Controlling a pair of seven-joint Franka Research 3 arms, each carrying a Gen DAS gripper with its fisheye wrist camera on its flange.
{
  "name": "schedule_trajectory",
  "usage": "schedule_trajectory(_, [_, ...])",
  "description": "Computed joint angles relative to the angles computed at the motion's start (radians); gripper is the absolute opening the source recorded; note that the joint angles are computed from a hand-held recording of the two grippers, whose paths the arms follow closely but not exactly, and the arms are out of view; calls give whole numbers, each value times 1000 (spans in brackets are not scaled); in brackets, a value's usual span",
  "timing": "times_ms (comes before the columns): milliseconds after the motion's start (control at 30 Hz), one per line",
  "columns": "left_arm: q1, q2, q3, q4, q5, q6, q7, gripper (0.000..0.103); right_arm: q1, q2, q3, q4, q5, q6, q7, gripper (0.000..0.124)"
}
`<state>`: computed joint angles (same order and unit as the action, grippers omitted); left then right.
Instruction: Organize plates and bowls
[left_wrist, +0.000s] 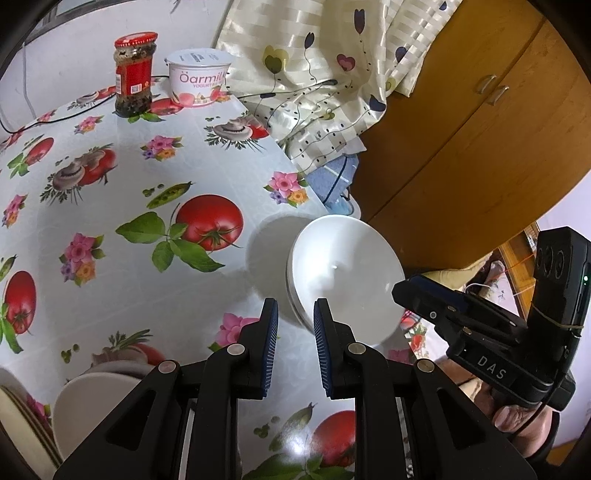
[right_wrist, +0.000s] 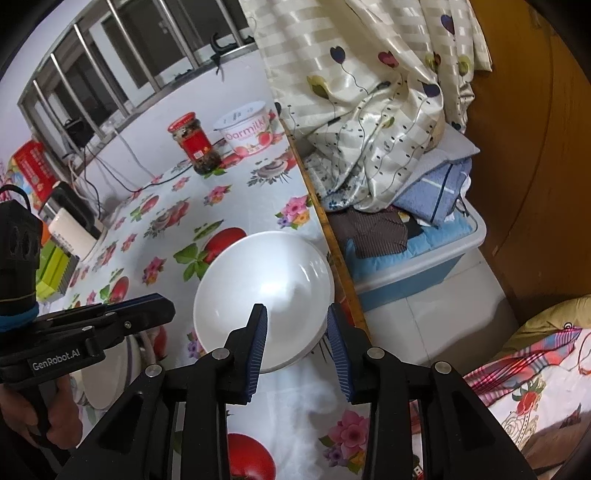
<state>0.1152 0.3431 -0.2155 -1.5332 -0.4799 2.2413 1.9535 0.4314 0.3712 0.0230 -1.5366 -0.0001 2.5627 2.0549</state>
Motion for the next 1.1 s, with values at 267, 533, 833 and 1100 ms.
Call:
schedule_trajectory(267, [-1, 45, -7, 42, 12, -28, -28, 20, -11, 19, 2, 10, 23, -11, -7, 23])
schedule_trajectory(533, [2, 78, -16, 78, 15, -58, -52, 20, -16, 33, 2, 21, 38, -19, -14, 16])
schedule_trajectory(833, [1, 83, -21, 81, 24, -54, -55, 16, -18, 37, 2, 23, 51, -22, -22, 15])
schedule_trajectory(1100, [8, 63, -22, 61, 14, -47, -41, 16, -14, 34, 1, 19, 46, -19, -21, 15])
